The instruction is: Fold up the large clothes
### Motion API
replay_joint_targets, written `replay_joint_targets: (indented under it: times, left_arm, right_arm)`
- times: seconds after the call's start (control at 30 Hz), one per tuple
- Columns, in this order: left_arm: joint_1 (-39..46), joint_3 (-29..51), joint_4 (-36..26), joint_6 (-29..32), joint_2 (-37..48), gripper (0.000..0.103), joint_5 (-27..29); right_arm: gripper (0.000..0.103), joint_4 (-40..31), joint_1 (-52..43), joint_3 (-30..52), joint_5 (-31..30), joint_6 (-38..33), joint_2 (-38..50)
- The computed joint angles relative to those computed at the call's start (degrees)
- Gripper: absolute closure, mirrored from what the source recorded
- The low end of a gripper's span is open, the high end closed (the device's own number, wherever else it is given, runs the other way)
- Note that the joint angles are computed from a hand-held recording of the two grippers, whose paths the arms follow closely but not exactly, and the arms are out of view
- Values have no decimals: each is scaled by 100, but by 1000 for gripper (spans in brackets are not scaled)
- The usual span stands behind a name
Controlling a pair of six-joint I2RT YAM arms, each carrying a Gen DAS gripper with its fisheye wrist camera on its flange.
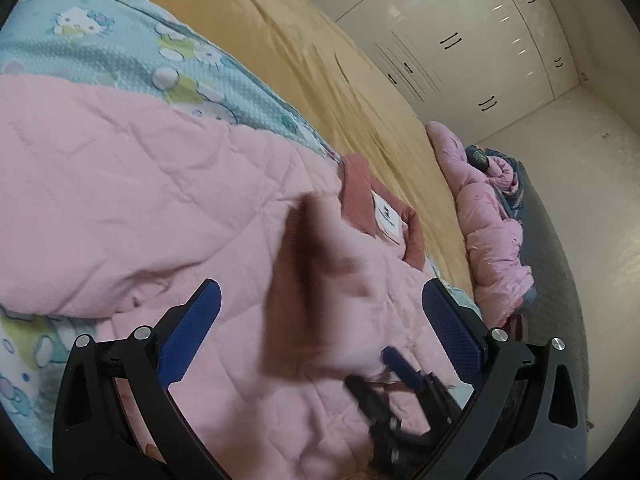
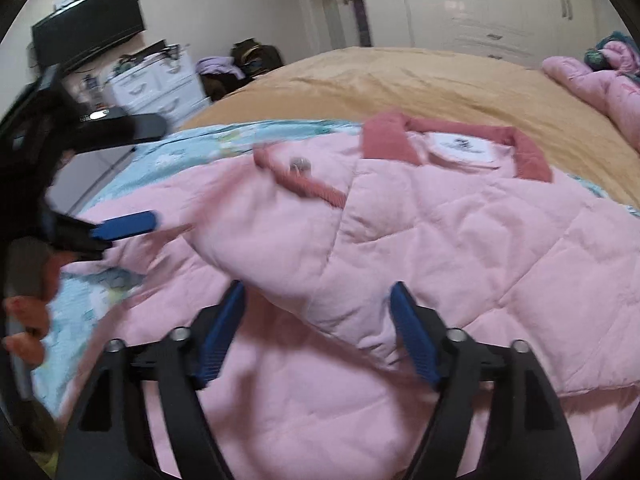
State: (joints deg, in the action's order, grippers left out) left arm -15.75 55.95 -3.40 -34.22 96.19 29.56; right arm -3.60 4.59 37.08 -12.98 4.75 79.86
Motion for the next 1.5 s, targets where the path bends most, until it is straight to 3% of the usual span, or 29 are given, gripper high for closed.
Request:
replay_joint_targets:
  times: [0.2,0.37,0.53,0.6,0.67,0.7,0.73,0.87,1.03,1.33,1.5]
  left_arm:
    - [-218,-145,551,21,225,9,317]
    - [-529,-142,728,339,460,10,-29]
    - [-794,-22,679,594,702,47,-352]
    - [-869,-7,657,684,730,56,-515]
    - [-903,-45,709,819,700,78,-694]
    - [-907,-93,757,866,659,97,-776]
    - [-884,-150,810,873,602,101,-825]
    - [-721,-461,1218,783,141,101,-401]
    - [-686,-611,1056,917,-538,101,-588]
    - [-553,-638,836,1078,-371,101,-890]
    - [-472,-904,934,1015,-332,101,-849]
  right_arm:
    - [27,-705,-561,-257,-725,-39,-896]
    - [26,-1427,-1589,-570,-1273,-457,-1912]
    - [26,-2301,-3121,-671,-1922,-1243,-2357]
    - [26,-2552,-3688,-647,-2110,-1556,-2334]
    - [26,-2802,-4300,-607,-2313,-1958,-2231]
    - [26,-2853,-4468,-596,-2337,-2051,-2186]
    - [26,-2936,-4691,-576,-2369,-2198,-2123]
    - [26,-3091,-5644,-397,-2491,-2648,-1776]
    - [26,-2927,-5986,8,-2587,-2391,-1571]
    - [26,-1892,-4966,779,-1836,-1446,-675]
    - [26,-1793,-4489,1288,-1480,-1300,258]
